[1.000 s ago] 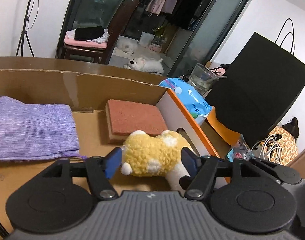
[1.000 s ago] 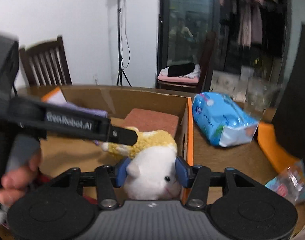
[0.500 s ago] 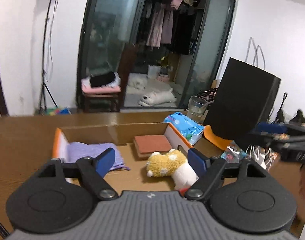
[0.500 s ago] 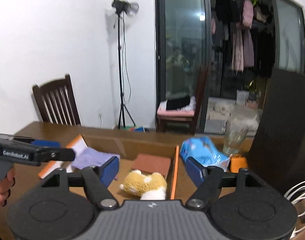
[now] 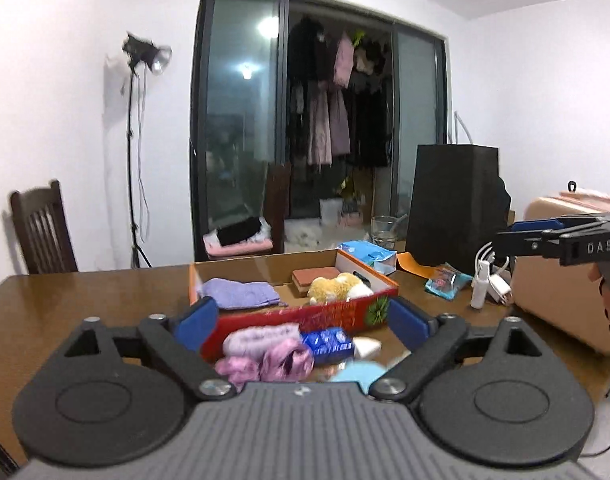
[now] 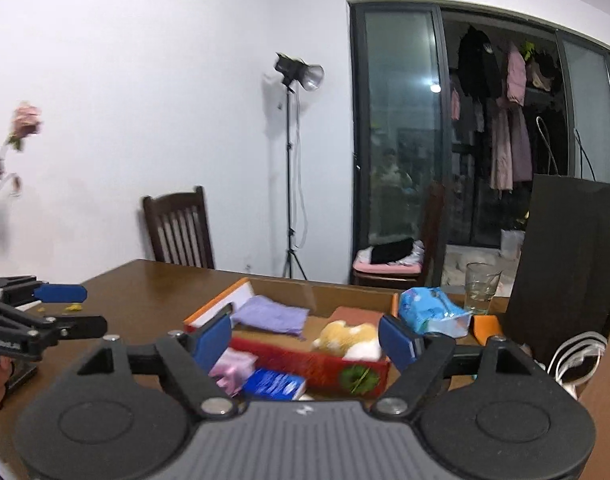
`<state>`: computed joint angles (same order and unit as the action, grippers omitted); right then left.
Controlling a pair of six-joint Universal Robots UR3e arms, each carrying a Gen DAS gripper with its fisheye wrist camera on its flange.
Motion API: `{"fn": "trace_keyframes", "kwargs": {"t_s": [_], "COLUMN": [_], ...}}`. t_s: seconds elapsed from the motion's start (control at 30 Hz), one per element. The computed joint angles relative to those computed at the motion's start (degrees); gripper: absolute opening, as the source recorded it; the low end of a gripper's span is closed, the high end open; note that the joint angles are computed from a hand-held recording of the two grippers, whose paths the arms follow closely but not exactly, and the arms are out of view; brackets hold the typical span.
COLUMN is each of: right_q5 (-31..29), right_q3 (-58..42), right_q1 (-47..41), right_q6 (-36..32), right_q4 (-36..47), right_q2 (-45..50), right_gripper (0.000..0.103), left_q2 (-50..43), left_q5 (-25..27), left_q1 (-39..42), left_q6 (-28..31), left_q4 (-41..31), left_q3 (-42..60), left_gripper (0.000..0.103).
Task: Organize soft objects
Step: 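Lift both grippers out of the box toward the soft items, then close both grippers together on the white foam cylinder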
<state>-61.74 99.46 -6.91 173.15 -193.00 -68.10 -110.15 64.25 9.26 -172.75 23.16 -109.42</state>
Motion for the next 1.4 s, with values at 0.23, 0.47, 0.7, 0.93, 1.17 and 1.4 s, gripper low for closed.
{"fn": "trace_keyframes", "kwargs": {"t_s": [0.23,0.47,0.7,0.93,1.17,1.4], "right_q5": [9.2,7.31,2.39,-8.25,13.29,-0.6], "right_q3": [34.46,40.3,34.26,7.59,3.47,6.01], "right_q1": [-4.63,-0.81,4.59,14.31,8.28,7.93], "right_q6": [-0.54,-0.15,1.68,6.13,18.32,22.63], "right_q4": [-27.41,-35.22,-41.94,-30.4,-20.42,-19.56], "right_q2": [-5.33,1.68,10.43,24.62,25.38,24.23], "right_gripper": [0.085,0.085,0.084,0.068,0.027,0.059], "left_q2": [3.6,3.28,-1.39,-6.87,-6.84,-11.88], "left_q5": [2.17,2.69,3.72,4.96,1.21,-0.2], "left_q1": [5.66,3.55,2.1,0.54,3.25,-0.8], "left_q6": [-3.4,-2.88,-3.73,-2.9,-4.42,-8.53], "left_q4": [31.47,29.34,27.79,25.43,25.7,13.39], "left_q3": [-34.76,-33.24,-29.35,-24.03,-26.11,-15.84], "left_gripper": [0.098,0.099,0.099,0.099,0.099,0.098]}}
